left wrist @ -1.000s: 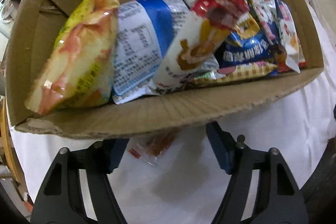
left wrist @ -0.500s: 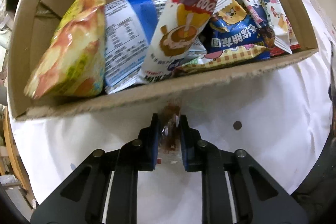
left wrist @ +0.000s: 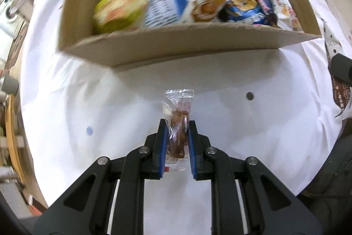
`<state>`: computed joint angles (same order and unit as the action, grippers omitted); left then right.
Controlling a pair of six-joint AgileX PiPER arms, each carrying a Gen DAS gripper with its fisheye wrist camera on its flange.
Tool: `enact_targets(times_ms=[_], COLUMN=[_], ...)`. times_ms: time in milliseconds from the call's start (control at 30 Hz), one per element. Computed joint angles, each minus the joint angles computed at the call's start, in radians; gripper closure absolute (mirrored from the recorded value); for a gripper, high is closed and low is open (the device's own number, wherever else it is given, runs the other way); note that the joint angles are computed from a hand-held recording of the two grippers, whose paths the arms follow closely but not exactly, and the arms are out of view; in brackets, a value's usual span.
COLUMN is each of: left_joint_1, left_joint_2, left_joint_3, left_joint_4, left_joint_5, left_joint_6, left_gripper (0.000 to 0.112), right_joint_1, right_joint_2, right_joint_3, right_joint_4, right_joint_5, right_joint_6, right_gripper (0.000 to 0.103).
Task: Organize snacks
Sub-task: 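Carry both snacks over the box, lower them inside and open both tools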
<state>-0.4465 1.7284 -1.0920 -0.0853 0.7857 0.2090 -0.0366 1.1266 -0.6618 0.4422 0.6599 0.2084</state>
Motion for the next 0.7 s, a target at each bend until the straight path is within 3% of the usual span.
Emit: enact_targets(times_ms=[167,467,533,700], left_joint_1=[0.068,0.21,0.178,0.197], left_joint_2=[-0.086,-0.264,-0.231,-0.233], left_joint_3=[0.081,0.045,-0.032,-0.152], left_joint_4=[-0.002,-0.134,-0.126,-0.163], left_joint_5=[-0.025,0.038,0.032,0.1], left_joint_6=[-0.038,0.03,-0.008,0.024], left_gripper=[0.098,0.098,0.098,0.098], right_joint_1=[0.028,0.033,0.022,-0.015], right_joint_2=[-0.004,-0.024,-0.031,-0.06], right_joint_3=[-0.008,-0.013,-0.014,-0.016], right_joint_4=[-0.015,-0.006,0.009,0.053], right_joint_5=[-0.01,-0.016,-0.019,-0.022], right_joint_6=[0.03,0.025,0.009,-0.038], right_gripper=[0.085,0.085,0.085,0.085])
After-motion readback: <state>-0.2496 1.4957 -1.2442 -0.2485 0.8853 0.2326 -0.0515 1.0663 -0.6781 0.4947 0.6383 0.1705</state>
